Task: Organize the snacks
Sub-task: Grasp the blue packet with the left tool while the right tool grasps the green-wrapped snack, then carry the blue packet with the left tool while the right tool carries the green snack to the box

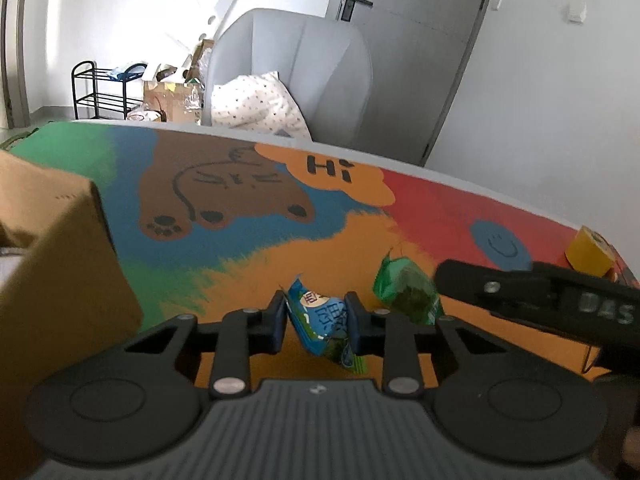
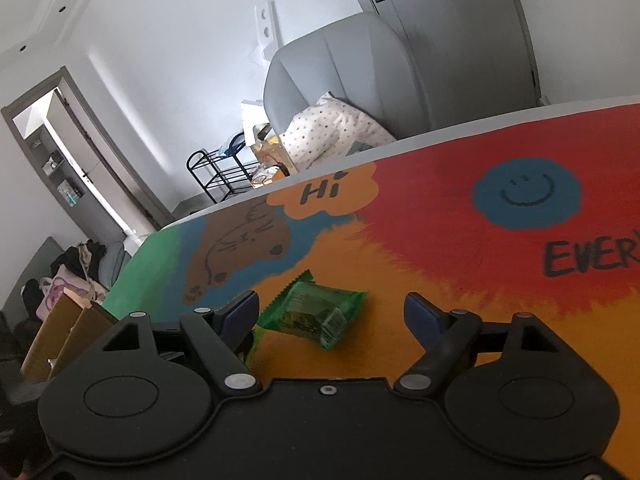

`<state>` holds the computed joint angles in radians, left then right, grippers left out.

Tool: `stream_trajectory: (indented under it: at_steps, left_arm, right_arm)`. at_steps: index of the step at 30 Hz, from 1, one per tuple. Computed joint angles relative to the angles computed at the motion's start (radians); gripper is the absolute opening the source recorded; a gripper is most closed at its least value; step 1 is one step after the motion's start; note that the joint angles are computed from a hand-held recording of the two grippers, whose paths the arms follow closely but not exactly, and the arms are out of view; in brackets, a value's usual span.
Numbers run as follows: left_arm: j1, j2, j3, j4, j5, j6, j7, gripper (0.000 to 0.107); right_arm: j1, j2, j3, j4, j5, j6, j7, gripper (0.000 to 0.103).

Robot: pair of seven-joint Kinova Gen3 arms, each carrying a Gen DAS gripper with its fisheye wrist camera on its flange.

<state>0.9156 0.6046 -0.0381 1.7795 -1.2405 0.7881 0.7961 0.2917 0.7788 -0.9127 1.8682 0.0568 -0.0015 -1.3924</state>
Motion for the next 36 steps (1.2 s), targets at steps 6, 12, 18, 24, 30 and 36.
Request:
stream_trajectory:
  at_steps: [6,12,18,24,30,36]
  left_arm:
    - [0.001,-0.009,-0.002,0.015,-0.016,0.018,0.036,0.029]
    - [-0.016,-0.007,0.006,0.026,-0.019,0.014,0.061,0.029]
    - [-0.025,-0.004,0.011,0.029,-0.006,0.006,0.059,0.029]
    - [-0.015,-0.003,0.008,0.025,-0.011,0.017,0.059,0.029]
    - [0.000,-0.012,0.014,0.026,-0.015,0.036,0.059,0.029]
    - [0.018,-0.032,0.032,0.034,-0.028,0.073,0.064,0.029]
  right_arm:
    - [-0.082,-0.011,0.065,-0.028,-0.019,-0.001,-0.029,0.081]
    - [-0.158,-0.026,0.137,-0.041,-0.028,0.002,-0.050,0.080]
    - [-0.241,-0.084,0.244,-0.023,-0.016,-0.013,-0.074,0.053]
    - [-0.188,-0.097,0.212,0.022,0.006,-0.034,-0.084,0.045]
    - [-0.132,-0.113,0.176,0.072,0.035,-0.073,-0.132,0.044]
    - [-0.097,-0.147,0.151,0.120,0.099,-0.120,-0.206,0.044]
